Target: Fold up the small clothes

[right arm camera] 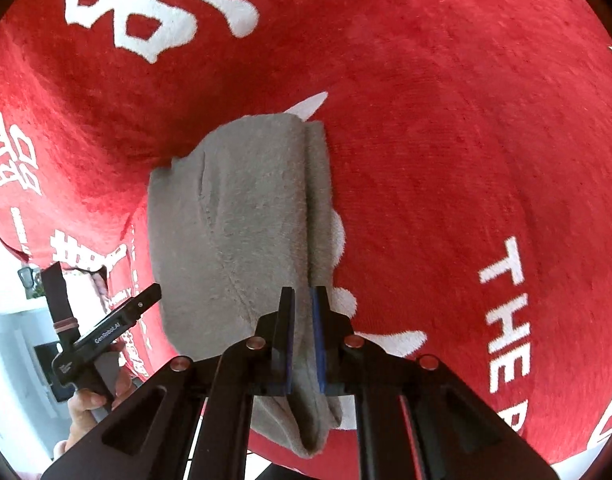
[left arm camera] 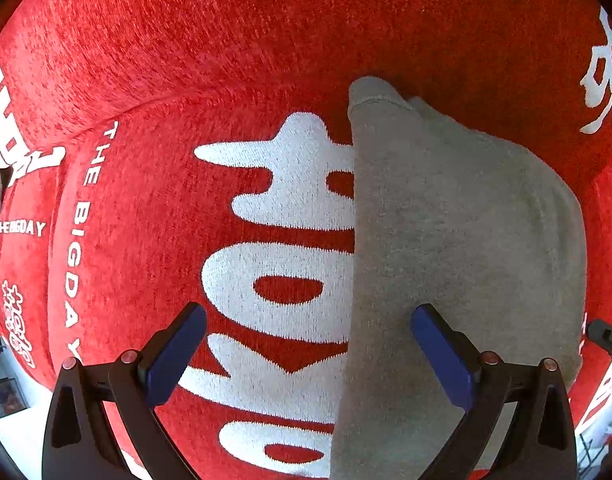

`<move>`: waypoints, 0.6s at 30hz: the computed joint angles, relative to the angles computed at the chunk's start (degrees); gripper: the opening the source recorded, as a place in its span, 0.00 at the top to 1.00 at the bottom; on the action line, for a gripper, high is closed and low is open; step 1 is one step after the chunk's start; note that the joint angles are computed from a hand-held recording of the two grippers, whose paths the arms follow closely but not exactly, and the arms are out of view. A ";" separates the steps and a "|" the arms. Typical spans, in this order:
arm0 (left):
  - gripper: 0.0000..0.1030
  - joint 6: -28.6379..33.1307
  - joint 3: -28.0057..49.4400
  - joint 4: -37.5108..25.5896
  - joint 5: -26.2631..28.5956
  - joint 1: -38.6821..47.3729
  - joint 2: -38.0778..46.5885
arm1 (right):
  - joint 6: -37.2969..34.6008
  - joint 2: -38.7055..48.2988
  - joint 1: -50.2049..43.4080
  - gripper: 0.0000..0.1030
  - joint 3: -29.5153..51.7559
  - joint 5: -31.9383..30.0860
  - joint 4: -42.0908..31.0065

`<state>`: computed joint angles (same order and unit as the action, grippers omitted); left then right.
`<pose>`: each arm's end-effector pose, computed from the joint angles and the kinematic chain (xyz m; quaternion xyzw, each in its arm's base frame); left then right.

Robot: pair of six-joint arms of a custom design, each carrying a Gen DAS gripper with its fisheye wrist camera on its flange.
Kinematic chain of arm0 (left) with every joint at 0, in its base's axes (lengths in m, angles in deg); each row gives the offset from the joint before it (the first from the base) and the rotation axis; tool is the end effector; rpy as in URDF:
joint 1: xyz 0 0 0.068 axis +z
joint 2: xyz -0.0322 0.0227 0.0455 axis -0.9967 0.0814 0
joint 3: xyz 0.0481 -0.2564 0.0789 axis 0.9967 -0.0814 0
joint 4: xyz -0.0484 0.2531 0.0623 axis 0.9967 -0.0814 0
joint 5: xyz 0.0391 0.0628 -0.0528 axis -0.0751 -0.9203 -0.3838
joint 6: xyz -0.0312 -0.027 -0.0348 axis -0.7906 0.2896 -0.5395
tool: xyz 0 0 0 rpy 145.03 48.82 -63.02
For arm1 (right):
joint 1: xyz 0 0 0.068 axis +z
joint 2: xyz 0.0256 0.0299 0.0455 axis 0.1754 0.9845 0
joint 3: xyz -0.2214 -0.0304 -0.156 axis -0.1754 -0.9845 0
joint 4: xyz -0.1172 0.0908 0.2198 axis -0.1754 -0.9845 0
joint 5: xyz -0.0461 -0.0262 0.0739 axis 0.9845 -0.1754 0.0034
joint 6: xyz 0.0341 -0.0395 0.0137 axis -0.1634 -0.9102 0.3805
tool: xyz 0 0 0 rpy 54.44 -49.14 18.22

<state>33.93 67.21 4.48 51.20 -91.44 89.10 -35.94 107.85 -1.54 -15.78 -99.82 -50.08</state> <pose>0.3565 -0.0362 0.2224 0.0318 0.9981 0.0232 0.0469 0.2038 -0.0225 0.2478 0.2360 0.9299 0.2796 0.0372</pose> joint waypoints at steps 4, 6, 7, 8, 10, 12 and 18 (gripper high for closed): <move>0.00 0.52 0.83 -0.74 3.97 2.36 1.53 | 1.13 0.49 -1.49 0.47 -1.78 -0.89 1.60; 0.00 1.60 1.23 -1.13 5.88 3.51 1.96 | 1.04 0.70 -2.50 0.47 -2.41 -2.09 1.85; 0.00 2.61 1.50 -1.49 7.11 4.07 2.18 | 0.97 0.77 -2.69 0.46 -2.67 -2.43 1.99; 0.00 3.25 1.72 -1.76 7.94 4.45 2.34 | 0.60 1.03 -3.08 0.45 -2.85 -2.80 2.00; 0.00 4.69 2.19 -2.33 10.55 5.49 2.74 | 0.46 1.59 -2.95 0.43 -3.29 -3.65 2.64; 0.00 5.04 2.52 -2.75 11.77 5.94 3.23 | 0.89 1.86 -2.50 0.43 -3.94 -5.14 3.90; 0.00 6.98 4.64 -4.00 18.30 7.49 7.01 | 0.84 4.84 -2.14 0.40 -6.54 -9.48 7.48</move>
<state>40.91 71.85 0.48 69.50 -83.96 96.11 -35.09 112.70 -3.68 -22.32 -109.30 -42.60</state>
